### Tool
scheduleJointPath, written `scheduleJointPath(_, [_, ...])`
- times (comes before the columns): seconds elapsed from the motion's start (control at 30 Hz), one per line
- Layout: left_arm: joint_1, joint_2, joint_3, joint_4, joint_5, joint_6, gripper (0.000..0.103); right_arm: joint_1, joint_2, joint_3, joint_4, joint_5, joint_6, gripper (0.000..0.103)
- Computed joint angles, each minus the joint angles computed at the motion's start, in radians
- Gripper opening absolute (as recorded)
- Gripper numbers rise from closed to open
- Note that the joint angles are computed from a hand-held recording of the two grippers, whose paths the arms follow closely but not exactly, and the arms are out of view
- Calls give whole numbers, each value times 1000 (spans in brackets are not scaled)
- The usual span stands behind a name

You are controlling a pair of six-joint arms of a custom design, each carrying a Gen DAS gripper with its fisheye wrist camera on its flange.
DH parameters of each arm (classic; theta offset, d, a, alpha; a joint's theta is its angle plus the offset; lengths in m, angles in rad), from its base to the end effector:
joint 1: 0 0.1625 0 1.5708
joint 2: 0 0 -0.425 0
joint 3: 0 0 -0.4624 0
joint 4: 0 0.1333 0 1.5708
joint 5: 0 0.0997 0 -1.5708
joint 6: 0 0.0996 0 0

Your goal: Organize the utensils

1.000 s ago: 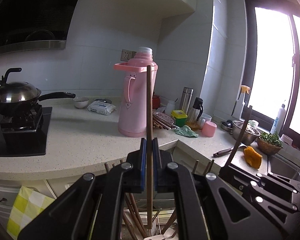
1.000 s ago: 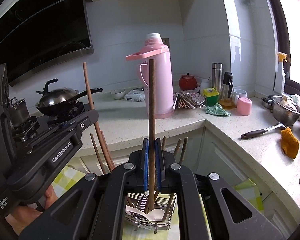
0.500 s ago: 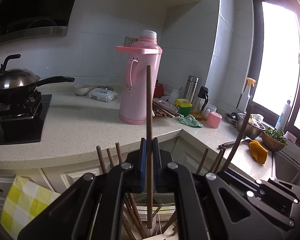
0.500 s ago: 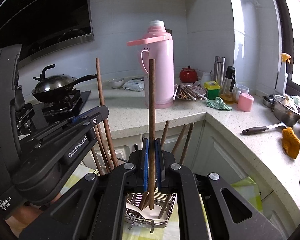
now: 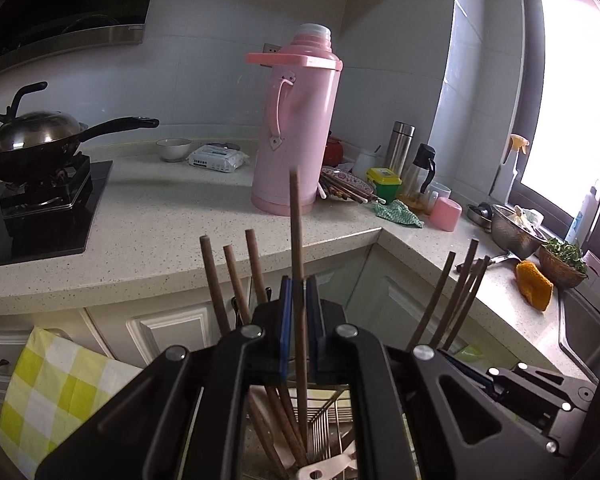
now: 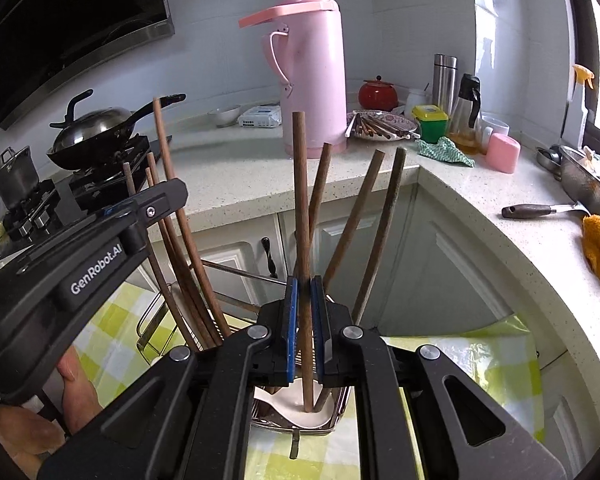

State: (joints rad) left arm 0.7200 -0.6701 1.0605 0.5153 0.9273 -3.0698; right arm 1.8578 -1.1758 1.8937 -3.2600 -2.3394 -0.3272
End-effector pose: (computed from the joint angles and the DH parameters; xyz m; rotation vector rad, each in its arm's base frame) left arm -0.4226 -0.6274 0.1263 0.8767 2.4269 -1.1435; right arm 0.2390 -0.5834 0.2925 0.2109 -2.1716 1.1087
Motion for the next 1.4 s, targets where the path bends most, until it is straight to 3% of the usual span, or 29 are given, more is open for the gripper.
scheduleJointPath(0.07, [1, -10, 9, -8, -4, 5, 9, -4, -9, 8, -10, 7, 2, 10])
scheduleJointPath(0.17, [0, -29, 27, -19, -8, 6, 14, -3, -21, 16, -22, 10, 13, 21])
scheduleJointPath(0.37, [-3, -68, 69, -25, -15, 20, 22, 13, -40, 30, -31, 8, 25, 23])
scheduleJointPath(0.5, [-11, -108, 113, -37, -21, 45, 31, 32, -48, 40, -46, -1, 25, 42])
scheduleJointPath(0.7, [-32, -181, 186, -54, -52, 101, 52, 78, -61, 55, -77, -35, 22, 49])
scheduleJointPath(0.97, [-59, -322, 328, -59, -60, 152, 54, 137, -97, 100, -111, -79, 14, 49])
scheduleJointPath(1.13, [-83, -425, 440, -67, -28, 158, 76, 179, -129, 165, -145, -70, 18, 60])
scheduleJointPath(1.4, [-136, -534, 576, -82, -41, 138, 96, 241, -172, 252, -175, -101, 18, 73])
